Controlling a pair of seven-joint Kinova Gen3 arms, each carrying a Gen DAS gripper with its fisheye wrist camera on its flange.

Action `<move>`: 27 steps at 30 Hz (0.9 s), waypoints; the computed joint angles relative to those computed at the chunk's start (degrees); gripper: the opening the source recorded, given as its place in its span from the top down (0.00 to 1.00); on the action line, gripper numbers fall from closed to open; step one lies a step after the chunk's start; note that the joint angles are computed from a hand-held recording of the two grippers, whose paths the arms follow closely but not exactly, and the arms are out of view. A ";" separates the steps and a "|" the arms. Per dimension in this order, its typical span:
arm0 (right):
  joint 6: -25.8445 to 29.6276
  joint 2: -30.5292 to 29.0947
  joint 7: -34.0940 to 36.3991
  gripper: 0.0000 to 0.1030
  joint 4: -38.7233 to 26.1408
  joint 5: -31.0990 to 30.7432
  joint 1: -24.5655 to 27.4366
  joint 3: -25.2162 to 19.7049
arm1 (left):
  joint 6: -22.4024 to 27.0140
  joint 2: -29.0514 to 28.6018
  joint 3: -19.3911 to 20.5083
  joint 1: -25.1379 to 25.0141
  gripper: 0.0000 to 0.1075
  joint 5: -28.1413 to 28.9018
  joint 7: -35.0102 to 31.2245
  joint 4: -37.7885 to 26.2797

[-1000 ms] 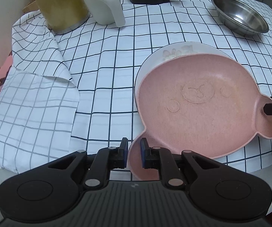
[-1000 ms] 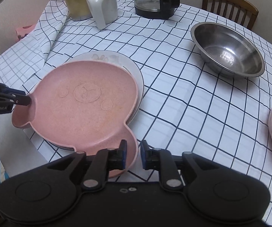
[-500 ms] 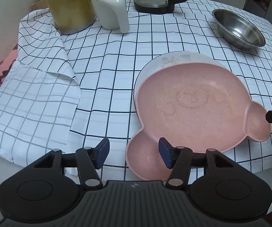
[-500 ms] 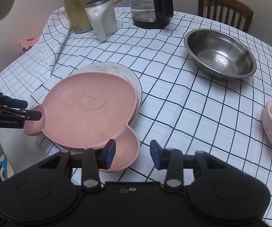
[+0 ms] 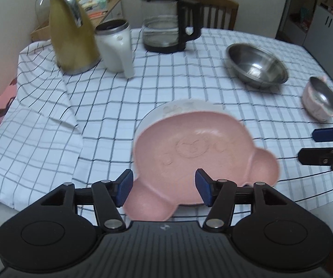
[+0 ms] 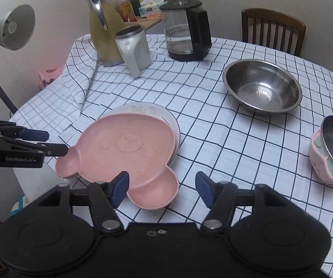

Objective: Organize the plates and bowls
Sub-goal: 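Withdraw both grippers and move them to the large steel bowl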

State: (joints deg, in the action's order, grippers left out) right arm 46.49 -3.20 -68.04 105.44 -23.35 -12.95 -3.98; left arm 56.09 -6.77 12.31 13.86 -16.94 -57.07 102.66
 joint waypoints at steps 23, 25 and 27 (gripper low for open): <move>1.46 -6.92 8.21 0.03 1.56 -8.31 6.69 9.83 | -9.46 8.23 4.81 12.02 0.28 -10.97 14.38 -8.65; 1.47 -6.36 8.50 0.03 1.11 -8.17 7.68 10.42 | -9.49 10.21 3.88 13.63 0.28 -11.57 14.78 -10.33; 1.14 -5.68 8.60 0.03 0.46 -7.58 8.70 10.65 | -9.19 12.49 2.76 15.38 0.28 -12.62 15.56 -12.34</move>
